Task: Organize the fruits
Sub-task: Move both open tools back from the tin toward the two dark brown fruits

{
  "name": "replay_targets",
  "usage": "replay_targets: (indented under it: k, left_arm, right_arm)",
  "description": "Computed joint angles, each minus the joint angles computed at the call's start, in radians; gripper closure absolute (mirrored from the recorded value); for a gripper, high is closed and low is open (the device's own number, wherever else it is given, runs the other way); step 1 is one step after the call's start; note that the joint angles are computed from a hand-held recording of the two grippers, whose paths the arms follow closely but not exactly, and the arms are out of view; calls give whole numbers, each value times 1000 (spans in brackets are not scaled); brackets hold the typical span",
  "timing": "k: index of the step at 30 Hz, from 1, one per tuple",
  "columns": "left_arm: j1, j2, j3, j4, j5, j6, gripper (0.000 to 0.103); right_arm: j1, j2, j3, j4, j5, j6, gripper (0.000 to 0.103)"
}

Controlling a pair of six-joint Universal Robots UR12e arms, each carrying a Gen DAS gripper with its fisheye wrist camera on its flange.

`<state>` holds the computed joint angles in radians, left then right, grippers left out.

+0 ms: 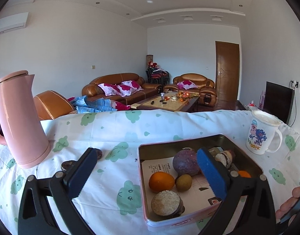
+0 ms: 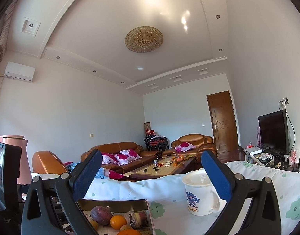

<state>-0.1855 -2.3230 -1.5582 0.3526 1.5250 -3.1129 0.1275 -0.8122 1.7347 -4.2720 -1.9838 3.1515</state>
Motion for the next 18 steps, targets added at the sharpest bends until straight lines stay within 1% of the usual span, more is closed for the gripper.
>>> replay_targets:
  k: [3, 5, 7, 9, 11, 14, 16, 17, 18]
  left_arm:
    - [0, 8, 11, -97, 15, -16, 0]
    - [3, 12, 18, -165, 3, -16, 0]
    - [4, 16, 16, -186, 3, -17, 0]
    - [7, 20, 4, -171, -5, -27, 0]
    - [3, 21, -5, -143, 36, -47, 0]
    - [6, 25, -22, -96, 47, -58, 0]
    - [9, 25, -30, -69, 55, -46, 0]
    - [10, 23, -29, -58, 63, -30, 0]
    - [11, 21, -28, -48, 75, -12, 0]
  right_arm:
    - [1, 2, -3, -6, 2, -7, 1]
    - [2, 4, -6, -18, -2, -13, 1]
    - [6, 10, -11, -42, -15, -20, 1]
    - [8, 14, -13, -60, -33, -18, 1]
    - [8, 13, -13, -62, -49, -3, 1]
    - [8, 9, -10, -44, -57, 27, 1]
    - [9, -2, 0, 5, -50, 78, 1]
    - [9, -2, 0, 5, -50, 78, 1]
    - [9, -6, 3, 26, -42, 95, 1]
